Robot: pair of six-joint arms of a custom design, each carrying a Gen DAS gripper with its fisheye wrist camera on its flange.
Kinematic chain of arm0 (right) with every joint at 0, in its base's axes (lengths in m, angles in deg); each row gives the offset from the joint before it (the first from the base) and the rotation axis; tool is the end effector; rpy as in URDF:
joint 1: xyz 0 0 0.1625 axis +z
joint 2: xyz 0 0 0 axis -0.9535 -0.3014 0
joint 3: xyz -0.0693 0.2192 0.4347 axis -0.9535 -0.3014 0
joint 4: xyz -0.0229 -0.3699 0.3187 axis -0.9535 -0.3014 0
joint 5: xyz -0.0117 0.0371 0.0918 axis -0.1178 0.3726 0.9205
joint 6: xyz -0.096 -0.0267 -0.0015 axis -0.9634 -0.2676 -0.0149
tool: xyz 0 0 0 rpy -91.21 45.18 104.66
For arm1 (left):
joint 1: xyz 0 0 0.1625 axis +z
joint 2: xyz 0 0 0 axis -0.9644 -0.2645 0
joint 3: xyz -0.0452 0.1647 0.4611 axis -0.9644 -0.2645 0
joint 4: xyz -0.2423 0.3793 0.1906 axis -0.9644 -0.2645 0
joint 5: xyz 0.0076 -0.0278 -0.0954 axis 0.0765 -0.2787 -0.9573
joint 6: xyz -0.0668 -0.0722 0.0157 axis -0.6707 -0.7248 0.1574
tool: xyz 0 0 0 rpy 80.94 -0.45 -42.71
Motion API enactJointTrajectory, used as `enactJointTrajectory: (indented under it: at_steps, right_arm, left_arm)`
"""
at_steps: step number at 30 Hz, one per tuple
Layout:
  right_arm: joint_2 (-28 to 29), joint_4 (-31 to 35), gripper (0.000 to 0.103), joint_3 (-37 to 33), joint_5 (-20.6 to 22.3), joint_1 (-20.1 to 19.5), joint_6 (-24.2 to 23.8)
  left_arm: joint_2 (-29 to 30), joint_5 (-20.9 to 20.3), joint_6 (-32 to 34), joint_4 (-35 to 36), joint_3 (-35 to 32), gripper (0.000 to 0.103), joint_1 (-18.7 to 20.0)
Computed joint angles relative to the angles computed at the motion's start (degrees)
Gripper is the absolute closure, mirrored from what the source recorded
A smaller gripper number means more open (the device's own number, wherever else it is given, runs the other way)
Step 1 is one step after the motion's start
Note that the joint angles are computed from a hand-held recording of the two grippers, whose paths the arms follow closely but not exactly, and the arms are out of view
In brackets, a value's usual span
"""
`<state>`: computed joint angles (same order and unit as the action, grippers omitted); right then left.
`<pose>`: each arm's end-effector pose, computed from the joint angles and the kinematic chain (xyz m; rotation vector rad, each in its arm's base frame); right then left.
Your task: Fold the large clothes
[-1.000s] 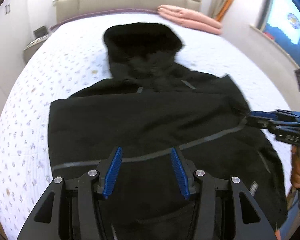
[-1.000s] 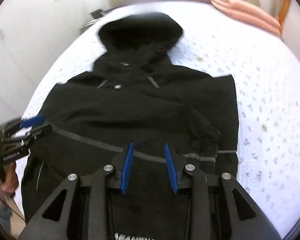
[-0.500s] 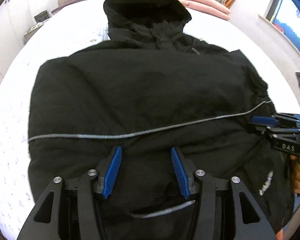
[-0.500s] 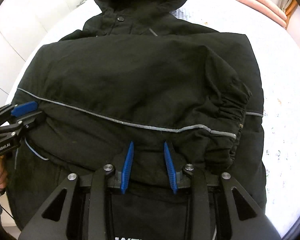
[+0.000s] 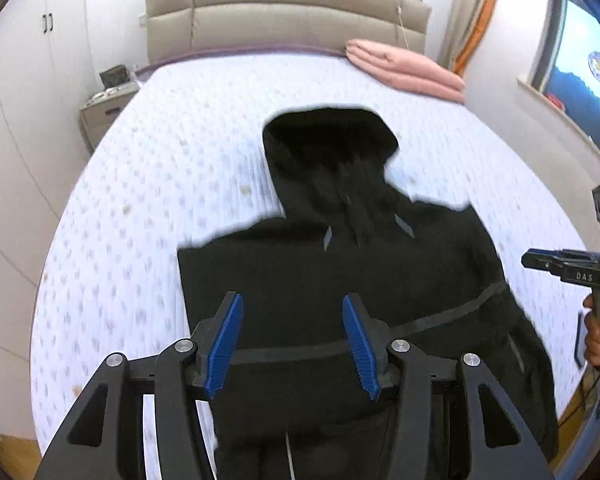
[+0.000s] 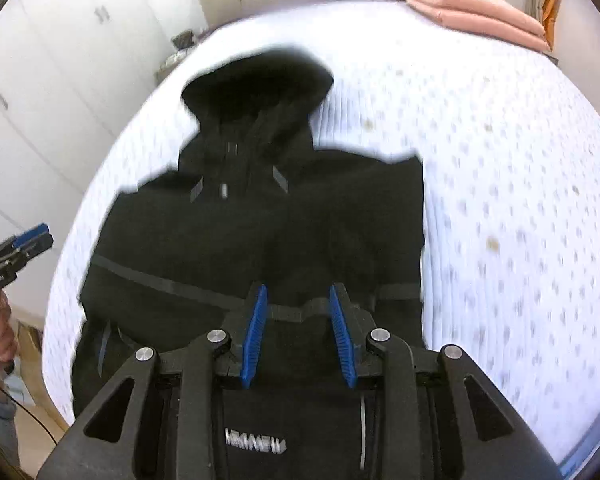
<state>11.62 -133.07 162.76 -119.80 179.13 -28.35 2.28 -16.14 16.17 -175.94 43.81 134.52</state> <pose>0.3108 -0.7572 0.2258 0.3418 -2.5369 0.6473 -0.2027 -0.7445 0.4086 0.5090 2.4071 -0.7045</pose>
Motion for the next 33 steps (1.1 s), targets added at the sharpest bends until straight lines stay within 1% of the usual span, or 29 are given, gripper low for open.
enactJointTrajectory:
  at_steps: [1,4,6,8,9,11,13,15,16,18,19,20,21,22,23,25,26,27,29,30,33]
  right_arm:
    - [1.1,-0.6,0.062,-2.0,0.4,-0.2,-0.3]
    - [5.5,0.3,0.061,-9.7,2.3,-0.8,0.0]
    - [8.1,1.2,0.061,-14.1,3.0,-1.5,0.8]
    - [9.8,2.2,0.061,-17.0,3.5,-2.2,2.2]
    - [10.2,2.7,0.061,-17.7,3.9,-2.6,3.2]
    - [9.4,4.0,0.061,-16.9,5.4,-3.3,5.8]
    - [6.4,4.6,0.061,-12.9,7.6,-3.7,8.8]
    - [3.5,4.1,0.061,-8.4,8.4,-3.5,11.6]
    - [1.7,2.7,0.061,-5.6,8.6,-3.2,13.5]
    - [-1.6,-0.6,0.06,0.1,10.6,-2.9,17.5]
    - [-3.5,-1.5,0.06,3.2,12.3,-2.5,19.9]
    - [-4.3,-1.6,0.06,4.6,12.3,-1.9,20.8]
    - [-5.2,-0.8,0.06,6.0,11.0,-0.8,21.4]
    - [-5.6,0.1,0.06,6.6,9.8,0.1,21.3]
    - [-6.0,1.0,0.06,7.1,8.5,1.2,20.6]
    - [-6.2,1.2,0.059,7.7,5.5,3.4,17.6]
    - [-6.0,0.8,0.055,7.7,4.3,4.0,16.2]
    - [-5.3,0.3,0.047,7.1,2.4,4.7,14.2]
    - [-3.8,-1.2,0.043,6.0,0.5,4.9,10.8]
    - [-2.8,-2.3,0.043,5.4,0.3,4.4,8.9]
    - [1.2,-5.2,0.043,2.0,0.1,1.5,3.8]
  left_arm:
    - [1.6,0.0,0.2,-0.2,-2.1,0.049,0.4]
    - [8.1,-1.5,0.3,0.9,-10.2,0.049,2.0]
    - [12.1,-1.7,-0.1,1.9,-15.2,0.049,3.1]
    - [15.4,-1.6,-0.8,2.8,-19.4,0.049,3.9]
    - [16.2,-1.4,-1.3,2.6,-20.3,0.049,4.1]
    - [15.7,-2.2,-3.3,2.4,-19.6,0.049,4.2]
    - [13.4,-3.0,-4.3,1.9,-16.6,0.049,3.9]
    - [9.7,-1.7,-6.0,3.5,-12.4,0.049,2.6]
    - [7.7,-1.1,-6.9,3.8,-10.1,0.049,1.7]
    - [2.8,1.1,-11.6,4.8,-4.9,0.049,-0.6]
    - [1.2,0.9,-14.2,7.1,-3.8,0.049,-1.5]
    - [-0.7,-0.6,-16.1,9.1,-2.3,0.049,-2.6]
    - [-2.2,-1.8,-16.3,9.0,-0.9,0.049,-3.5]
    - [-3.7,-2.2,-16.2,9.3,0.6,0.048,-5.0]
    - [-4.4,-1.4,-16.0,10.4,1.2,0.047,-6.3]
    - [-5.1,0.2,-14.6,10.7,2.2,0.042,-8.4]
    - [-5.1,0.2,-13.7,9.9,2.6,0.038,-8.9]
    - [-4.9,0.0,-13.0,9.3,2.6,0.032,-9.1]
    - [-3.2,-0.7,-11.3,7.4,1.7,0.028,-8.7]
    - [-2.0,-0.9,-10.1,6.0,1.1,0.028,-8.2]
    - [3.2,0.0,-5.8,-1.4,-1.2,0.028,-5.4]
